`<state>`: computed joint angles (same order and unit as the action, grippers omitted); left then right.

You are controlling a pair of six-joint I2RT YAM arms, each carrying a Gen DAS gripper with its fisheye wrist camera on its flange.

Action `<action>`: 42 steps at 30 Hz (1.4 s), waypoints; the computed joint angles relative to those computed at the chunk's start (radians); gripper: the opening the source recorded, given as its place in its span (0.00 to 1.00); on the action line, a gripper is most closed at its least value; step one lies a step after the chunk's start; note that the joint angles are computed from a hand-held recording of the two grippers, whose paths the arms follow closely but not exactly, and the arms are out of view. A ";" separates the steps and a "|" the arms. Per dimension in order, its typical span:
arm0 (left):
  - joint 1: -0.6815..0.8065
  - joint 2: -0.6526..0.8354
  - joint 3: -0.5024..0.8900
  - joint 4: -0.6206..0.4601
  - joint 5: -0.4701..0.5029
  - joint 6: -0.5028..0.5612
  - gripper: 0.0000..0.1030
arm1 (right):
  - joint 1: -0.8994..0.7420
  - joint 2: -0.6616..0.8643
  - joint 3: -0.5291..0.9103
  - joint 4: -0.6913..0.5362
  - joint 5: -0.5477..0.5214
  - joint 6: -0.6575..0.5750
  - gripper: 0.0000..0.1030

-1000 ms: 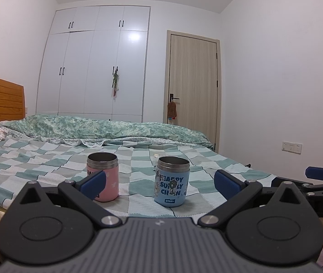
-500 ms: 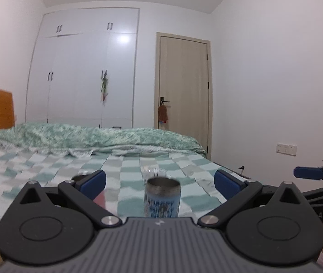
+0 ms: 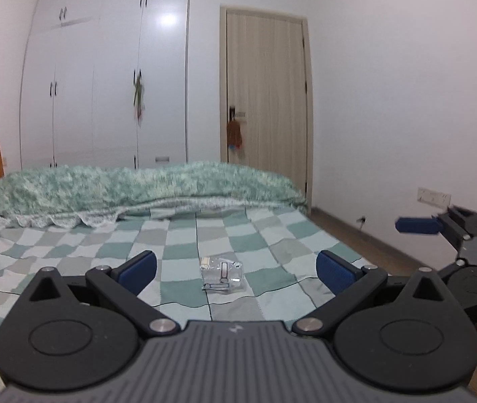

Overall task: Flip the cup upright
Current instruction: 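Move the right tool to the lying clear bottle and close around it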

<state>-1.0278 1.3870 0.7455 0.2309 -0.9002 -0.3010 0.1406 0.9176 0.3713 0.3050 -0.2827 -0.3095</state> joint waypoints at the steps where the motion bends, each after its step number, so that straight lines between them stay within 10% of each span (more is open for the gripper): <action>1: 0.041 0.026 0.048 -0.044 0.040 -0.007 1.00 | -0.006 0.083 0.054 0.011 -0.012 -0.028 1.00; 17: 0.461 0.644 0.935 -0.740 0.518 -0.070 1.00 | 0.058 1.049 1.049 -0.433 -0.051 -0.486 1.00; 31: 0.557 0.946 1.286 -0.903 0.543 -0.054 1.00 | 0.097 1.615 1.772 -0.749 -0.043 -0.613 1.00; 34: 0.562 0.973 1.309 -0.916 0.547 -0.052 1.00 | 0.109 1.687 1.853 -0.756 -0.029 -0.608 1.00; 37: 0.568 0.963 1.289 -0.905 0.558 -0.052 1.00 | 0.114 1.750 1.938 -0.805 -0.030 -0.606 0.66; 42: 0.555 0.855 1.158 -0.861 0.560 -0.063 1.00 | 0.094 1.486 1.445 -0.450 -0.057 -0.651 0.65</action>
<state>-0.4724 2.2416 1.9038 -0.6302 -0.3397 -0.3639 0.2346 2.4036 1.8160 -0.1449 -0.3397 -0.9606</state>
